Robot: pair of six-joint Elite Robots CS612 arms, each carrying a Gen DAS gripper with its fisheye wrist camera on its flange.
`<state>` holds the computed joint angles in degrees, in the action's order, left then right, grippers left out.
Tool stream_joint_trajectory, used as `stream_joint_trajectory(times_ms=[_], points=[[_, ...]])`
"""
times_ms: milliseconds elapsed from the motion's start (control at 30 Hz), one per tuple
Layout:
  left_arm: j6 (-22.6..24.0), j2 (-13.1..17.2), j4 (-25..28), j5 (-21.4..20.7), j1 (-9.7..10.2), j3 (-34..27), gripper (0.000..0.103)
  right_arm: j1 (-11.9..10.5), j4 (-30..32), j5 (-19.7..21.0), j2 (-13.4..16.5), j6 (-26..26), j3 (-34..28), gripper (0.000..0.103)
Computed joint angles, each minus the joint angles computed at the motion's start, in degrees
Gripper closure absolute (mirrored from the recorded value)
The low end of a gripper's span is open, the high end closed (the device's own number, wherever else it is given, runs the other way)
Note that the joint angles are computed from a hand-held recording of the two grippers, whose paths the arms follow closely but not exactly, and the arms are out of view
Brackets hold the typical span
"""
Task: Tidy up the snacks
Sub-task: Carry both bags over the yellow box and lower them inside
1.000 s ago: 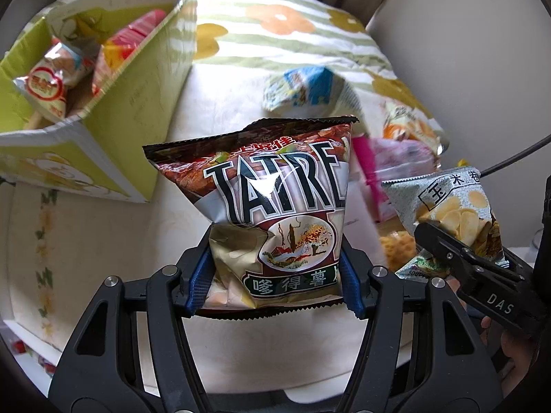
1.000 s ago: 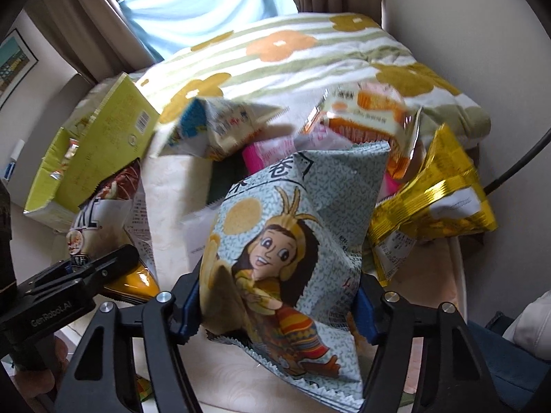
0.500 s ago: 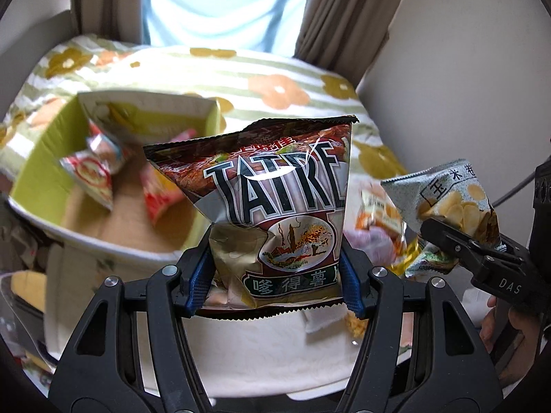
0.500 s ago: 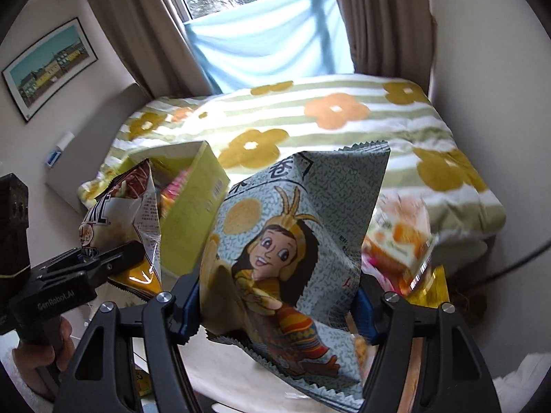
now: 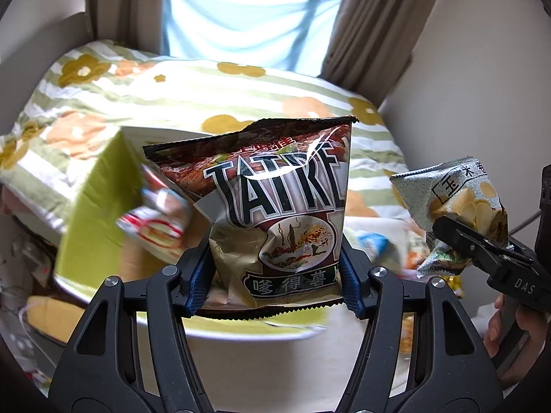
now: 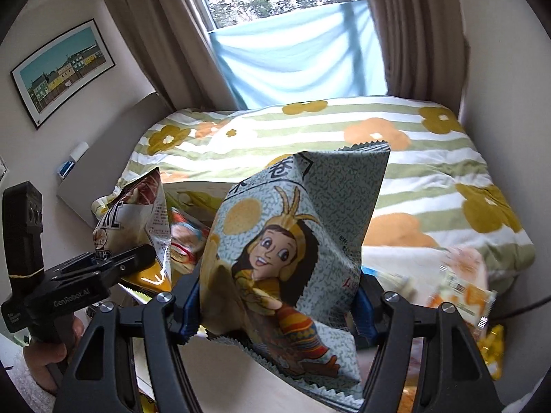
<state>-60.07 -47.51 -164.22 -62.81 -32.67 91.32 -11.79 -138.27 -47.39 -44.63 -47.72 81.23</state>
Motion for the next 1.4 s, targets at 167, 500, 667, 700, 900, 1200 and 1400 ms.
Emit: stream_joint_trajectory(times_ms=[167, 500, 667, 700, 900, 1200, 1400], points=[[1.77, -2.15, -1.29, -2.01, 2.95, 4.24, 0.044, 3.17, -1.49, -0.79, 0.32, 3.21, 0.75, 0.037], [5.97, -2.37, -1.46, -7.23, 6.41, 9.19, 0.044, 7.61, -6.75, -5.26, 0.53, 10.04, 3.68, 0.037], [9.24, -1.23, -2.2, -7.96, 6.51, 9.48, 0.042, 8.62, -7.89, -8.38, 0.34, 9.2, 5.39, 0.037], [9.96, -1.01, -2.34, -7.84, 6.46, 9.4, 0.037, 8.79, -8.41, -9.12, 0.39, 8.82, 5.65, 0.037], [10.98, -0.98, -5.57, -5.92, 5.9, 10.44, 0.0, 9.2, -10.02, -10.88, 0.62, 7.15, 6.74, 0.037], [7.01, -1.63, -4.17, -7.29, 6.05, 12.1, 0.0, 8.76, -9.6, -11.48, 0.71, 7.68, 7.99, 0.037], [6.01, -1.54, -5.55, -7.99, 5.96, 12.66, 0.0, 8.56, -8.32, -9.16, 1.01, 8.55, 7.81, 0.035]])
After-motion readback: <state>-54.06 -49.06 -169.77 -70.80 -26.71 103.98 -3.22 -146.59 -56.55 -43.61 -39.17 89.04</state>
